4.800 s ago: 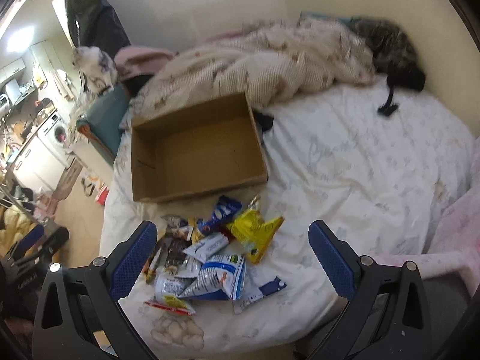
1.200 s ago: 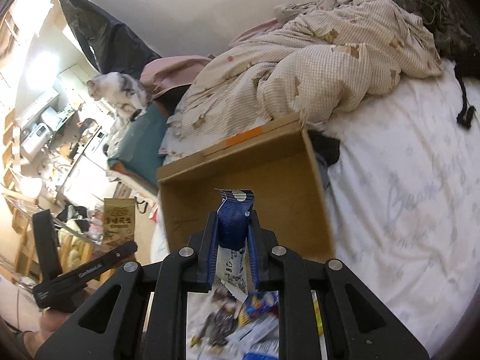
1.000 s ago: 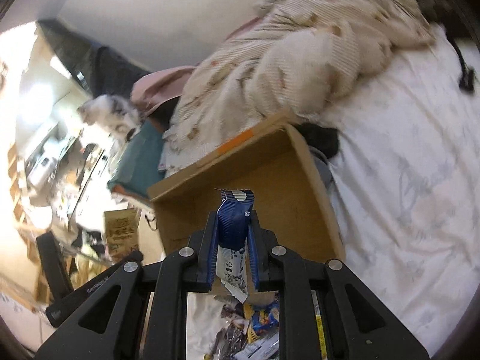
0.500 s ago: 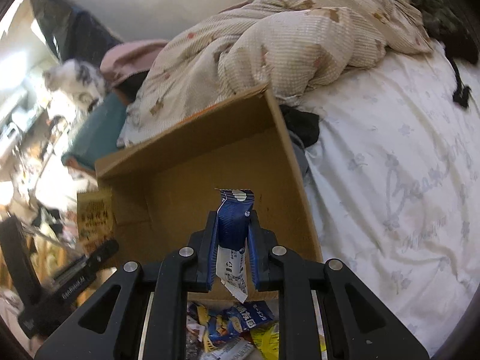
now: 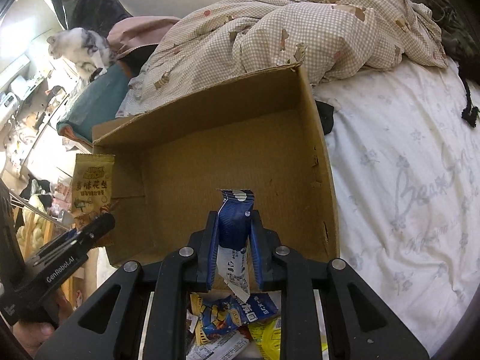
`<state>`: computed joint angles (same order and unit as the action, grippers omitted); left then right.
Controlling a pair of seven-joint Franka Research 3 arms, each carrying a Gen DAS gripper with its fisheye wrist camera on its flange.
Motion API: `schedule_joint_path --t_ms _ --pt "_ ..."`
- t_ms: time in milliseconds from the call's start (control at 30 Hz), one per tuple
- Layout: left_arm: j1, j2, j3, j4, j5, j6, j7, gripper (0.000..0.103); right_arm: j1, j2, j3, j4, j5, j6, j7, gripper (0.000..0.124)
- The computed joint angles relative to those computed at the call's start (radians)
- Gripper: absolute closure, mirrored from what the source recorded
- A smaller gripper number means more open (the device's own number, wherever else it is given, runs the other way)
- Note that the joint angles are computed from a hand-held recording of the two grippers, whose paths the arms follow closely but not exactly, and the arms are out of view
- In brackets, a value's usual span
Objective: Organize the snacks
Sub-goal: 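Drop the tan wrapper into the box with the left gripper while the right gripper drops the blue packet in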
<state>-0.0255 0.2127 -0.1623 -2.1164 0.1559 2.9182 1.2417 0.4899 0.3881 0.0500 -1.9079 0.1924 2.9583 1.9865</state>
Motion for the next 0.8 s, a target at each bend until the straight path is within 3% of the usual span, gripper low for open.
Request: schedule_joint_path --t_ms 33,67,100,133,167,367,500,600,700,800 --pt "0.020 0.001 -0.026 0.002 -0.038 -0.013 0.044 0.065 -0.003 0.001 0.003 0.005 0.005 -0.006 -0.001 0.085" --pt "0.024 0.001 -0.033 0.006 -0.054 -0.024 0.062 0.042 -0.003 0.001 0.003 0.005 0.007 -0.004 0.002 0.071" --pt "0.021 -0.004 -0.032 0.001 -0.058 -0.021 0.063 0.033 0.010 -0.003 -0.012 -0.003 -0.001 0.011 0.021 0.048" --pt "0.012 -0.013 -0.021 -0.014 -0.048 0.005 0.047 0.022 0.039 -0.010 -0.044 -0.019 -0.022 0.047 0.055 0.040" --pt "0.004 -0.019 -0.010 -0.024 -0.034 0.027 0.031 0.020 0.066 -0.017 -0.076 -0.030 -0.047 0.070 0.084 0.039" --pt "-0.019 -0.024 0.018 -0.027 0.040 0.042 -0.013 0.019 0.041 -0.017 -0.053 -0.023 -0.050 0.060 0.077 0.039" --pt "0.009 -0.032 -0.008 -0.047 -0.005 0.073 0.022 0.019 0.042 -0.014 -0.054 -0.017 -0.058 0.057 0.077 0.039" --pt "-0.034 -0.045 0.050 -0.066 0.099 0.104 -0.065 0.019 0.051 -0.014 -0.063 -0.017 -0.074 0.059 0.076 0.039" --pt "0.004 -0.057 0.011 -0.084 0.054 0.129 -0.031 0.019 0.077 -0.027 -0.094 -0.032 -0.107 0.059 0.099 0.039" --pt "-0.003 -0.076 0.026 -0.101 0.074 0.139 -0.052 0.019 0.089 -0.050 -0.105 -0.059 -0.124 0.083 0.126 0.039"
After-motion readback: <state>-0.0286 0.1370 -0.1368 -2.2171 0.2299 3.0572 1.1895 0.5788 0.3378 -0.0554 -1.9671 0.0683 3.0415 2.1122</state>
